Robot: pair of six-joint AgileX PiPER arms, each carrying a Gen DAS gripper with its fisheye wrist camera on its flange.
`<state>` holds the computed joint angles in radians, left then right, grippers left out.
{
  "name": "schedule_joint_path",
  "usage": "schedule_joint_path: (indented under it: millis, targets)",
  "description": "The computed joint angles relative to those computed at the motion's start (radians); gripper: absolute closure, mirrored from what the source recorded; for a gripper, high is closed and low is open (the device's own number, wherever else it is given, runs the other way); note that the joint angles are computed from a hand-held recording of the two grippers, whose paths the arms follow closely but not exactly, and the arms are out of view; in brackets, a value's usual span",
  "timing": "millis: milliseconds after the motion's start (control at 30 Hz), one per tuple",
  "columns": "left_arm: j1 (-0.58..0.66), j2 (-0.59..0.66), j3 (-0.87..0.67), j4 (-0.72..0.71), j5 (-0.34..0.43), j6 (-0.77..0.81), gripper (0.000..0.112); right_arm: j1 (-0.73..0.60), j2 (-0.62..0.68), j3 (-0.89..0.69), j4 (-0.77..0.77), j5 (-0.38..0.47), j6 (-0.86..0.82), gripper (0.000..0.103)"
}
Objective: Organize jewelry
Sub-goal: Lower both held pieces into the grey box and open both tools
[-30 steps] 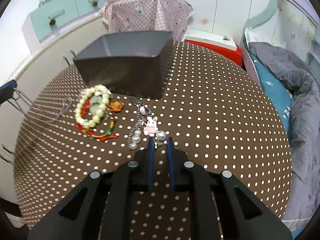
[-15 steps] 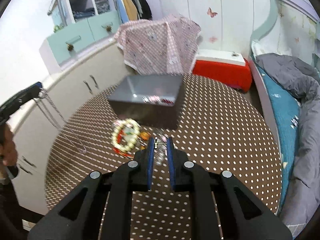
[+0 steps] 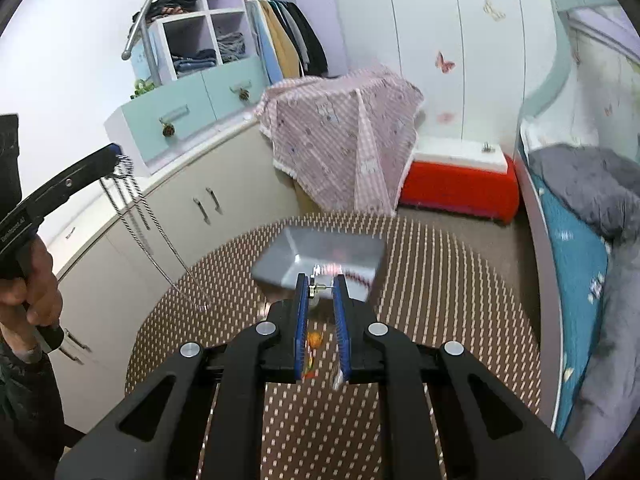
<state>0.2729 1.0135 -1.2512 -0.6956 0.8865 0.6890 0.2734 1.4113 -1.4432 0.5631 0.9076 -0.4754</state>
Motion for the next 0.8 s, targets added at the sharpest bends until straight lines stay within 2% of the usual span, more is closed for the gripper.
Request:
schedule_joint_path:
  millis: [300,467,533,567,633,667,700,733,800]
  targets:
    - [-0.186,0.216,-0.171,0.204,-0.094,-0.207,0.092,0.027,0.212,-0.352,-0.017,0.104,0.073,0.092]
    - [-0.212,0.309,-0.227,0.239,-0.104,-0.261,0.092,0.037,0.323,-0.479,-0.046,0.158,0.119,0.092]
    - [-0.234,0.337,-0.240,0.293,-0.113,-0.311,0.090,0.047,0.368,-0.517,-0.064,0.174,0.139,0.092]
    - [-0.243,0.354,-0.260,0.324,-0.106,-0.338,0.085,0.051,0.384,-0.529,-0.071,0.182,0.150,0.091]
    - [-0.276,0.358,-0.242,0.464,-0.150,-0.468,0.015,0.055,0.424,-0.550,-0.110,0.189,0.202,0.080]
    - [-0.277,0.335,-0.202,0.496,-0.200,-0.505,0.015,0.054,0.427,-0.542,-0.120,0.180,0.218,0.057]
    - [-0.266,0.325,-0.181,0.488,-0.210,-0.506,0.015,0.050,0.417,-0.511,-0.129,0.150,0.234,0.023]
    - [-0.256,0.323,-0.178,0.472,-0.198,-0.499,0.015,0.046,0.392,-0.463,-0.133,0.101,0.241,0.014]
    - [-0.237,0.298,-0.144,0.487,-0.199,-0.517,0.015,0.036,0.362,-0.412,-0.124,0.058,0.234,0.011]
